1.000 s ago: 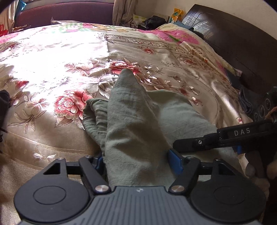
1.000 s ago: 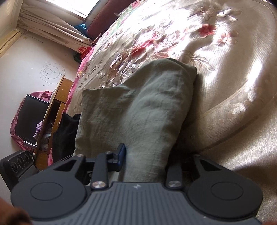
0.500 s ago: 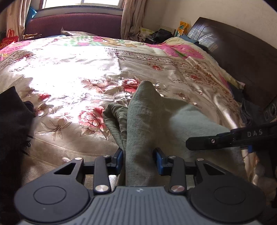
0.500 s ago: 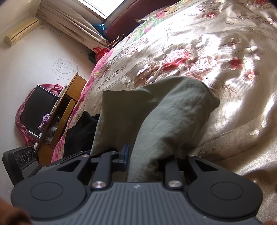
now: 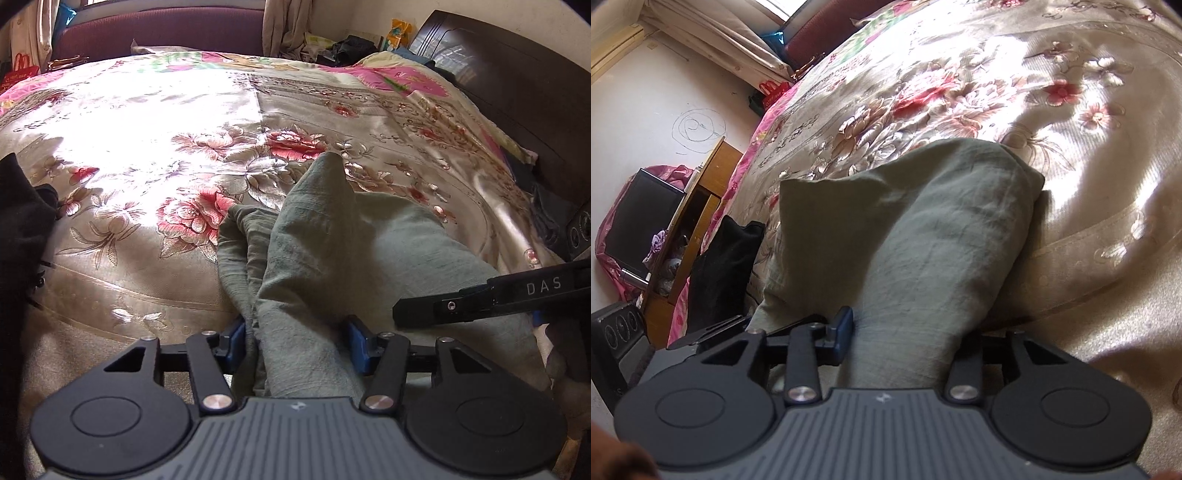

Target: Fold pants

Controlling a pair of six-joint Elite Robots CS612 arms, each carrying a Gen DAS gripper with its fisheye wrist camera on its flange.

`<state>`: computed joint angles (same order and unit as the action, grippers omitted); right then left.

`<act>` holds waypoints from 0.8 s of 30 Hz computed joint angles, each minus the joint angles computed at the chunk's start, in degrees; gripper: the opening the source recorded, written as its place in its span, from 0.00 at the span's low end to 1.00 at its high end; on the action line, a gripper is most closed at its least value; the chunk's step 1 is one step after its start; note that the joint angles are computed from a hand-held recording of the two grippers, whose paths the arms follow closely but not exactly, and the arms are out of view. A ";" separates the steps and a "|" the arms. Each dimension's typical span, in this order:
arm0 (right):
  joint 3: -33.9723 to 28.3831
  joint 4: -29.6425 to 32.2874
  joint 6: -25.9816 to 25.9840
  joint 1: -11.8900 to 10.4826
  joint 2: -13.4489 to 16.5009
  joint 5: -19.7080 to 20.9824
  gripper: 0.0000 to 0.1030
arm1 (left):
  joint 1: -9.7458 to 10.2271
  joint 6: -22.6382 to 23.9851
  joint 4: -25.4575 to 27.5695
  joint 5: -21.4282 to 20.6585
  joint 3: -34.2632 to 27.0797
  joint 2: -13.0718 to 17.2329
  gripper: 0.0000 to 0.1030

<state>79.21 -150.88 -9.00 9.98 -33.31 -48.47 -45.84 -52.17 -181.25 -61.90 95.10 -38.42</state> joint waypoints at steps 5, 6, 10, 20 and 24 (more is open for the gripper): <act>1.20 -3.03 1.39 -0.95 -0.39 1.16 0.44 | -0.41 0.90 -1.26 1.09 0.42 0.11 0.69; 1.65 -4.77 1.58 -1.13 -0.56 0.70 0.44 | -0.44 0.57 -1.65 1.28 0.50 0.15 0.69; 0.92 -3.85 1.27 -1.15 -0.49 -1.24 0.44 | -0.37 -1.42 -2.65 1.82 0.35 0.55 0.69; 1.88 -5.75 -1.34 -0.95 -1.27 -2.29 0.46 | -0.86 -0.81 -4.63 3.08 1.53 0.19 0.63; 1.54 -4.76 -2.23 -0.96 -1.33 -2.60 0.46 | -1.09 -0.48 -3.78 3.84 1.03 0.29 0.63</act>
<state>80.75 -155.64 -11.24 9.02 -34.64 -51.07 -46.92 -52.65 -185.03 -58.06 96.13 -38.13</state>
